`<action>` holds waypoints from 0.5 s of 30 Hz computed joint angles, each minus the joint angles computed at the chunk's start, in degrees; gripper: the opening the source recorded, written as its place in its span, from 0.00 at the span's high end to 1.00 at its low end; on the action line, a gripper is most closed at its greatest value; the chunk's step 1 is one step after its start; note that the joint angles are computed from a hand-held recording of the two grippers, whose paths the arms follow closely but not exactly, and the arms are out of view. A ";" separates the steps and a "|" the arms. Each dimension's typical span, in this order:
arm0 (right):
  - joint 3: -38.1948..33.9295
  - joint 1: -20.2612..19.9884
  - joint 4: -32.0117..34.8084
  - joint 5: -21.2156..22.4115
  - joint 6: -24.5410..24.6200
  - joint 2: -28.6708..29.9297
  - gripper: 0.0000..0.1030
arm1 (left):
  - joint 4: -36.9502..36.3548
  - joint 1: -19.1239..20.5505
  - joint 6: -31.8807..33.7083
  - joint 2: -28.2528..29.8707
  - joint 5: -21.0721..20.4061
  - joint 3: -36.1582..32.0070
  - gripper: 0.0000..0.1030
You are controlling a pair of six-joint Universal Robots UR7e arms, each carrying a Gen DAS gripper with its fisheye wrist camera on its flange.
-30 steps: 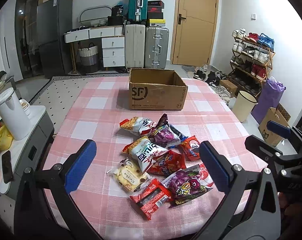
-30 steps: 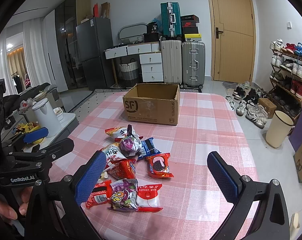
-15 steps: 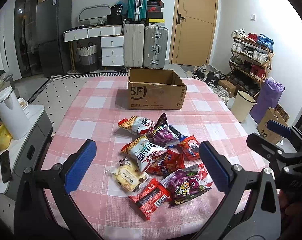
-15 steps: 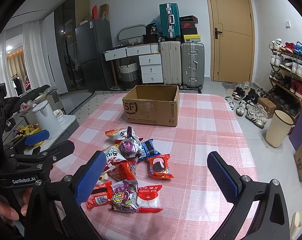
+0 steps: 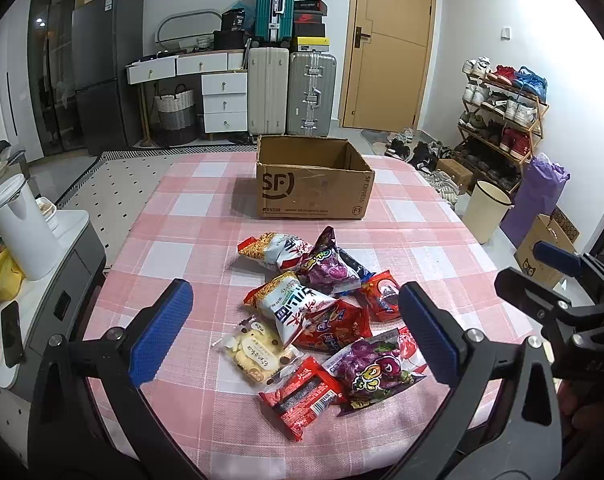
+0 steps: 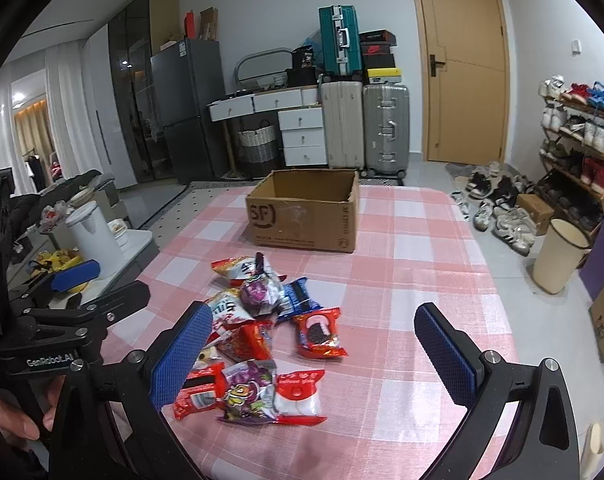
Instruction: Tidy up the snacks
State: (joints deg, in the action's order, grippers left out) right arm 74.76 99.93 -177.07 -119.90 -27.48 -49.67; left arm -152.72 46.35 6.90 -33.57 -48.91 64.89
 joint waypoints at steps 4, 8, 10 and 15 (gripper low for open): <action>0.46 -0.68 1.59 1.92 1.27 -0.41 0.00 | -0.36 -0.03 0.17 0.01 0.29 0.08 0.01; 1.38 -1.22 2.65 3.63 1.00 -0.60 0.00 | -1.67 -0.05 1.27 0.08 0.59 0.38 0.01; 1.50 -1.48 3.21 4.26 0.98 -0.46 0.00 | -2.04 0.12 1.53 0.02 0.39 0.44 0.01; 0.93 -2.63 6.50 5.58 2.13 0.30 0.00 | -3.60 0.56 2.27 -0.17 0.27 0.81 0.01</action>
State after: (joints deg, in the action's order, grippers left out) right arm 75.69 97.30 -170.57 -114.32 -25.35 -49.37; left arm -156.31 46.92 9.16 -33.74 -48.63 65.70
